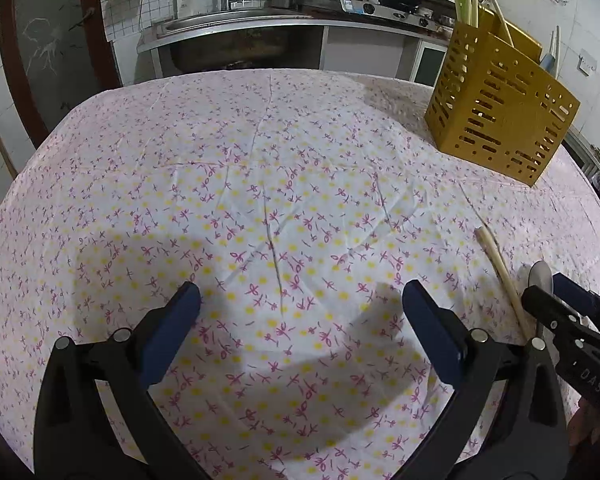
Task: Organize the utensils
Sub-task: 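Move both tools down to the grey spoon and last chopstick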
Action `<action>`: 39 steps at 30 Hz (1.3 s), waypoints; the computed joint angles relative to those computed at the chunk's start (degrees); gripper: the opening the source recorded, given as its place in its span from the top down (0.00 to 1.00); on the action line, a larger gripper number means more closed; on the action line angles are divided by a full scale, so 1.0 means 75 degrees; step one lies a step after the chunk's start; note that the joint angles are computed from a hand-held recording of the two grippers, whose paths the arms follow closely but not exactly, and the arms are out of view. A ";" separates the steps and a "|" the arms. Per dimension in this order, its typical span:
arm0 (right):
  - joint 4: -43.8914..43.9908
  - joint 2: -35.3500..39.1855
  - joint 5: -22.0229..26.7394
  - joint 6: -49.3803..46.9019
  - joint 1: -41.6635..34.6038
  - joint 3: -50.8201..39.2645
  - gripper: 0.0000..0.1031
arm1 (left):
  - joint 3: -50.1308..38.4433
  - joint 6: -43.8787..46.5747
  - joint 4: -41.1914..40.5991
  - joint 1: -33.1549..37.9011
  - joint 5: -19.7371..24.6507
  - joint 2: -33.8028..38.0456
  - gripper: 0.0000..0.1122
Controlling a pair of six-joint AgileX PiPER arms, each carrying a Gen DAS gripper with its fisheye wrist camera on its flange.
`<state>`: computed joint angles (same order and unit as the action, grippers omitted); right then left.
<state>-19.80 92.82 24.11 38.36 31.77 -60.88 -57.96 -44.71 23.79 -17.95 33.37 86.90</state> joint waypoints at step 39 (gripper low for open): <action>0.6279 0.0025 0.0379 -0.8095 -0.3046 -0.0167 0.65 | -0.3069 0.0636 -0.1823 -0.1245 0.1613 0.1858 0.60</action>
